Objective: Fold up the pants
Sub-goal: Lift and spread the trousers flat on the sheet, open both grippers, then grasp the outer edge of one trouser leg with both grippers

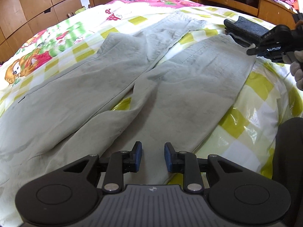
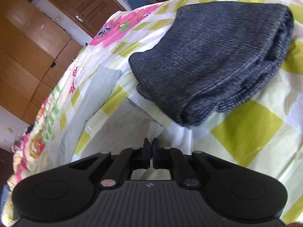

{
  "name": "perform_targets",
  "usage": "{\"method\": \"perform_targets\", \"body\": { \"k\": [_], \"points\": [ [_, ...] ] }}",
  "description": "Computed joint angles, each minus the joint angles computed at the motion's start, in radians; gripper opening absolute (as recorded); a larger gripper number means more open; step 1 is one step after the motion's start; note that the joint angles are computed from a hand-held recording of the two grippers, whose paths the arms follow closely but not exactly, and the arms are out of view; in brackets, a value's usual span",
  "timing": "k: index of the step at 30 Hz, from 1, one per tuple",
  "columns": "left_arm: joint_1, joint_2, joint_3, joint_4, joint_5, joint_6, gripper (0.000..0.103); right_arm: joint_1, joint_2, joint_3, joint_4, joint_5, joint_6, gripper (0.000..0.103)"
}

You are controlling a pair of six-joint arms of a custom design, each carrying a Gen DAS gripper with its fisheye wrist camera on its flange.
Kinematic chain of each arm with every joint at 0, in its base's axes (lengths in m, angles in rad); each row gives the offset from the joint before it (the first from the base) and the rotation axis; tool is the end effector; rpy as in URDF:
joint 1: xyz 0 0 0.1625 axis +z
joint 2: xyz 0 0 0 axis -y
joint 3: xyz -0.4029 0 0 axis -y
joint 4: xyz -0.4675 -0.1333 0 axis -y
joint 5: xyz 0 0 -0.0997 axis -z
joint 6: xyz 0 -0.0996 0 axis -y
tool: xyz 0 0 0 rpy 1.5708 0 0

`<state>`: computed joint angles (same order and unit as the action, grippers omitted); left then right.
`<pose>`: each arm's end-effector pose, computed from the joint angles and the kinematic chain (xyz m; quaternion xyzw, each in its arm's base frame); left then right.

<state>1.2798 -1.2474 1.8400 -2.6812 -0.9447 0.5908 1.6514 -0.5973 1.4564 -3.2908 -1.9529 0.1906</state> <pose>-0.0007 -0.6704 0.2626 0.3212 0.8654 -0.1964 0.3307 0.1581 -0.7633 0.0505 -0.1282 -0.8865 0.4293 0.1156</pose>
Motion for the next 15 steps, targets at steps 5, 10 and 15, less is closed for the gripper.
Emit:
{"method": "perform_targets", "body": {
  "k": [5,10,15],
  "points": [
    [0.007,0.006,-0.004,-0.032,-0.02,0.027,0.042,0.011,-0.039,0.06,-0.025,-0.116,-0.106,0.008],
    [0.042,-0.029,-0.012,-0.062,-0.061,0.078,0.043,0.092,-0.024,0.043,-0.008,-0.319,-0.257,0.028],
    [0.093,-0.069,-0.056,-0.15,-0.071,0.187,0.054,0.185,0.069,-0.095,0.021,-0.328,-0.613,0.038]
  ]
}}
